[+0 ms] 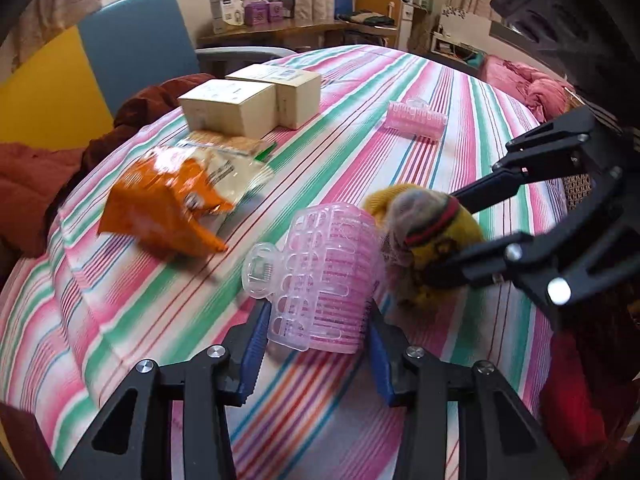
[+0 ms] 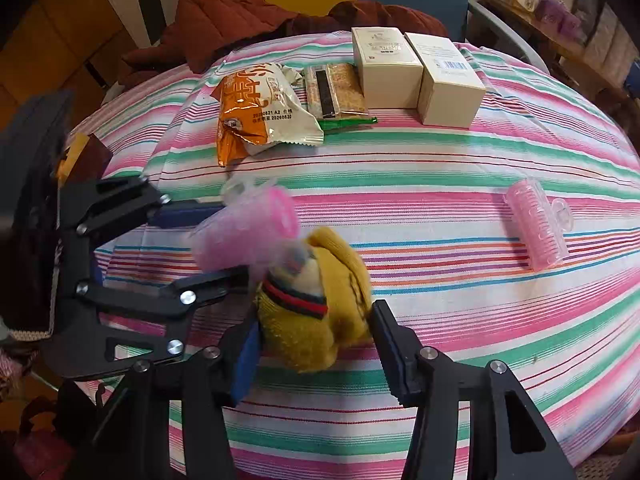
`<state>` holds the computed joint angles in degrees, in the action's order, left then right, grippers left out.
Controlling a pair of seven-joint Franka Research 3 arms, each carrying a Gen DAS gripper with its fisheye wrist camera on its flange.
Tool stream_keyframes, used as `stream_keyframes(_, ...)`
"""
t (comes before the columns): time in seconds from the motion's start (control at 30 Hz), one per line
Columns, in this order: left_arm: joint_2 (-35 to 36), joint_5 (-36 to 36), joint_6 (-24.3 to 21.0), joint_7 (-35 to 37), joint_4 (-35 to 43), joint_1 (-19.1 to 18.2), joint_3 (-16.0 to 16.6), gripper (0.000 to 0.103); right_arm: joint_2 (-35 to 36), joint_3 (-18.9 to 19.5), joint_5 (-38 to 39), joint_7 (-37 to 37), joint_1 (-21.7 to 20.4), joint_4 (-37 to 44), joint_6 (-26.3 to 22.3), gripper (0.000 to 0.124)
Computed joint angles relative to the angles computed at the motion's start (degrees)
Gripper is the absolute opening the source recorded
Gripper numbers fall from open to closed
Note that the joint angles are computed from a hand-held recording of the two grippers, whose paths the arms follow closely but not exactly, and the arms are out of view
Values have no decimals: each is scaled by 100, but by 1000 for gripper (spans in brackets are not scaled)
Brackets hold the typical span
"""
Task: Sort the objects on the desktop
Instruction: 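Carry the pink roller and the yellow sock toward the gold tray with both tools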
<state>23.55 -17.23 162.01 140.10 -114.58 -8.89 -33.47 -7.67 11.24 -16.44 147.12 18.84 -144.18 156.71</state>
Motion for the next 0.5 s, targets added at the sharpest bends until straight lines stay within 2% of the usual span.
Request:
stream_keyframes(0.2,-394,-693,106,112,-523,459,-208,45,64,14,-206,176,2,137,-353,40)
stream_keyframes(0.3,-724,-1264,63,477,-850,655,-275,45,64,-57,-89,38,56,75,-75,40)
stream_keyframes(0.37,-916,-1613,100,643,-1042,661,-224,45,87,-64,21,-108,85,74,154,58)
stream_keyframes(0.4,-1008,-1757,118,682,-1137,641,-174,45,80,-22,-111,27,46,88,172,77)
stream_keyframes(0.43,-1088,-1886,134,713,-1211,608,-124,46,49,48,-398,290,-24,99,164,84)
stream_keyframes(0.5,-1209,-2147,41,726,-1270,547,-13,46,-42,124,-840,680,-131,72,228,84)
